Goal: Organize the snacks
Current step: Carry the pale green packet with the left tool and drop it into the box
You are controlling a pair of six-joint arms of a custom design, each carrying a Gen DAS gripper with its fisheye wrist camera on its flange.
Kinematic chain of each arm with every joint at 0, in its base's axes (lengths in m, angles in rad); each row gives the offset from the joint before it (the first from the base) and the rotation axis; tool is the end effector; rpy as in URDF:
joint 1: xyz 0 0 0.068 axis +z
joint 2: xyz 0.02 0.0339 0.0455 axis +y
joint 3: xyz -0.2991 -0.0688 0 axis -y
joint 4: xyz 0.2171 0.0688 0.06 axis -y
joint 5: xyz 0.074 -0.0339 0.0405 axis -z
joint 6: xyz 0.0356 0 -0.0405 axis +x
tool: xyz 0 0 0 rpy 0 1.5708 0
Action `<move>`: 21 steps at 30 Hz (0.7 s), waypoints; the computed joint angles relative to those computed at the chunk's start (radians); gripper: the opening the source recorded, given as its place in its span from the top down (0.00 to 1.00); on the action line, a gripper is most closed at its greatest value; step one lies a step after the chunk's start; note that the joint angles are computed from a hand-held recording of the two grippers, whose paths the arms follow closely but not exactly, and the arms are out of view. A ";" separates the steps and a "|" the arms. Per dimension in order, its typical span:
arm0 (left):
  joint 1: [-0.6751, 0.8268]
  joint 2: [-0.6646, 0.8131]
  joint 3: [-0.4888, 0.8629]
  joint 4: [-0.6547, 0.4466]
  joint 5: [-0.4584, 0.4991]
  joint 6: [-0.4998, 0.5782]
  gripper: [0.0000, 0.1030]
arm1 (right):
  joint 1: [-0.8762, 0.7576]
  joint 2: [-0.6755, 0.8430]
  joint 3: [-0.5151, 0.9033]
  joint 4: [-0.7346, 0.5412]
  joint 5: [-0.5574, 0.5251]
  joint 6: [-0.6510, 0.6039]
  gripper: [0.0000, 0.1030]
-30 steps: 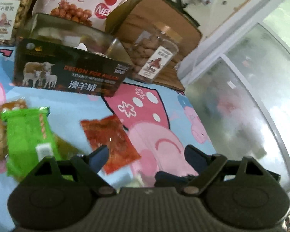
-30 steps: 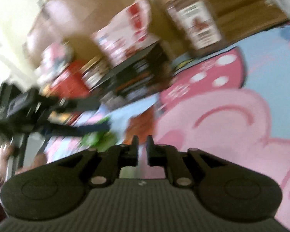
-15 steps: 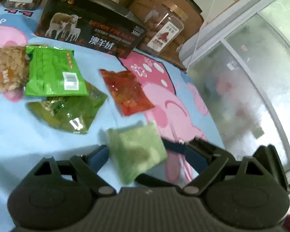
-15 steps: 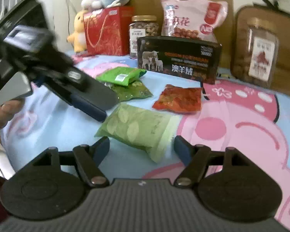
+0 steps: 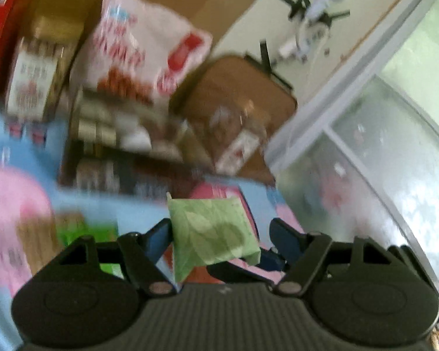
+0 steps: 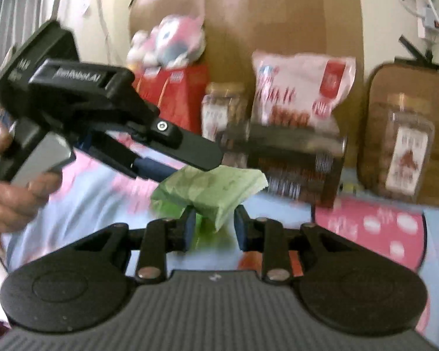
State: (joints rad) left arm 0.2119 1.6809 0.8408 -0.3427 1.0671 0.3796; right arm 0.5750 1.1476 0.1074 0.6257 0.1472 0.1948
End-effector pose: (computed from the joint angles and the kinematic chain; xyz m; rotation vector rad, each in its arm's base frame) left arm 0.2773 0.0278 0.2048 0.4462 2.2083 -1.1364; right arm 0.1361 0.0819 0.1853 -0.2828 1.9776 0.3525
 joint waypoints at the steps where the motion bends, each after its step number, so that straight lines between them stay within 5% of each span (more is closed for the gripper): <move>1: -0.021 0.016 0.037 0.048 -0.014 -0.075 0.28 | -0.047 0.056 0.029 0.042 -0.032 -0.017 0.72; 5: -0.105 0.099 0.132 0.288 -0.105 -0.316 0.19 | -0.192 0.275 0.162 0.151 -0.125 -0.057 0.70; 7: -0.122 0.141 0.169 0.340 -0.189 -0.374 0.19 | -0.227 0.396 0.253 0.145 -0.096 -0.053 0.62; 9: -0.088 0.156 0.167 0.344 -0.176 -0.384 0.19 | -0.245 0.446 0.302 0.097 -0.048 -0.017 0.58; 15: 0.085 0.170 0.075 0.211 -0.067 -0.145 0.16 | -0.339 0.423 0.093 0.267 -0.361 0.099 0.57; 21: 0.152 0.205 0.026 0.022 -0.064 0.096 0.16 | -0.120 0.421 0.014 0.283 -0.266 0.099 0.53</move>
